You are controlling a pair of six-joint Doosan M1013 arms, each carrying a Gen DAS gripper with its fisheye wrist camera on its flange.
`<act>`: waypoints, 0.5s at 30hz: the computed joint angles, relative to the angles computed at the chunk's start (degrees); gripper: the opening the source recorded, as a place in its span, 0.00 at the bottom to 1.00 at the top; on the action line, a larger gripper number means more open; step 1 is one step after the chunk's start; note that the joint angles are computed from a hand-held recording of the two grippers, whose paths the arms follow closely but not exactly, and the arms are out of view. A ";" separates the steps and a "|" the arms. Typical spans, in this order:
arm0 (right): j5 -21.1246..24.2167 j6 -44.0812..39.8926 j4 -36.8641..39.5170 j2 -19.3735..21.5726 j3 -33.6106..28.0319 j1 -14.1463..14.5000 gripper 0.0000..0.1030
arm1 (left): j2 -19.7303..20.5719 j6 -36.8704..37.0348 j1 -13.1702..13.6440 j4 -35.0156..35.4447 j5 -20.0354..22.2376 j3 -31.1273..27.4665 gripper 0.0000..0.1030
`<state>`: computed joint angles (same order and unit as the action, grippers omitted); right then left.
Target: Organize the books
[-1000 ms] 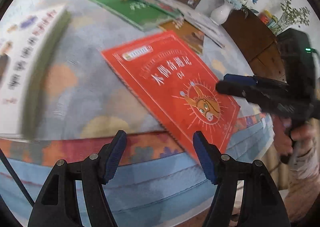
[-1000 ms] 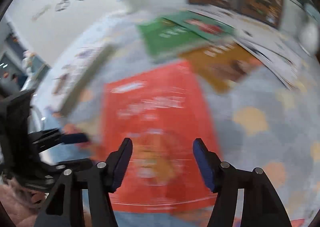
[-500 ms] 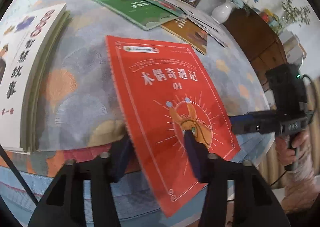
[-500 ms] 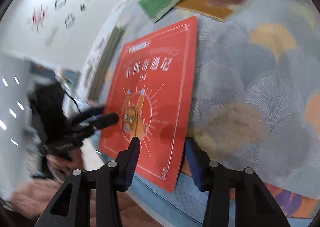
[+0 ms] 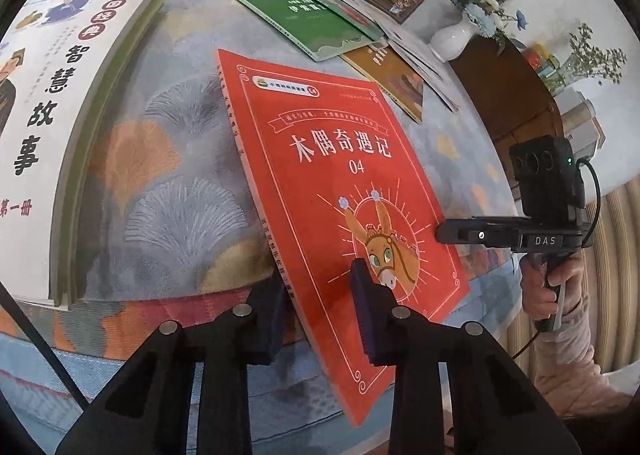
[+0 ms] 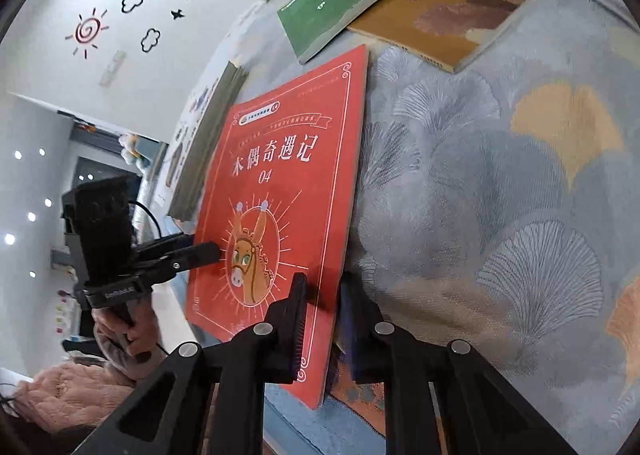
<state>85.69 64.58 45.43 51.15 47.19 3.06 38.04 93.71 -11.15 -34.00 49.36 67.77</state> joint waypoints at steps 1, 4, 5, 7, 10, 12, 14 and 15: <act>0.28 -1.20 -0.32 0.07 -0.32 0.07 0.13 | 0.06 0.04 0.15 -0.60 0.00 0.03 0.27; 3.38 -2.94 0.53 1.56 -2.84 -0.22 0.15 | 0.26 1.05 0.74 -3.25 0.40 0.21 0.25; 4.61 -1.97 1.69 2.32 -3.89 -0.39 0.16 | 0.33 1.38 0.91 -4.05 0.58 0.23 0.25; 7.91 1.63 6.12 4.82 -6.68 -1.05 0.15 | 0.42 1.53 0.99 -4.44 0.70 0.18 0.24; 9.86 4.77 9.28 6.47 -8.17 -1.55 0.09 | 0.34 1.11 0.78 -3.51 0.36 0.15 0.24; 8.54 3.78 8.71 5.64 -6.93 -1.45 0.09 | 0.26 0.16 0.57 -2.28 -0.04 0.12 0.24; 5.98 2.74 6.90 3.99 -4.83 -1.19 0.09 | 0.27 -0.56 0.42 -1.35 0.08 -0.07 0.24; 4.25 2.05 5.54 2.86 -3.48 -0.89 0.10 | 0.23 -1.21 0.30 -0.59 0.11 -0.15 0.24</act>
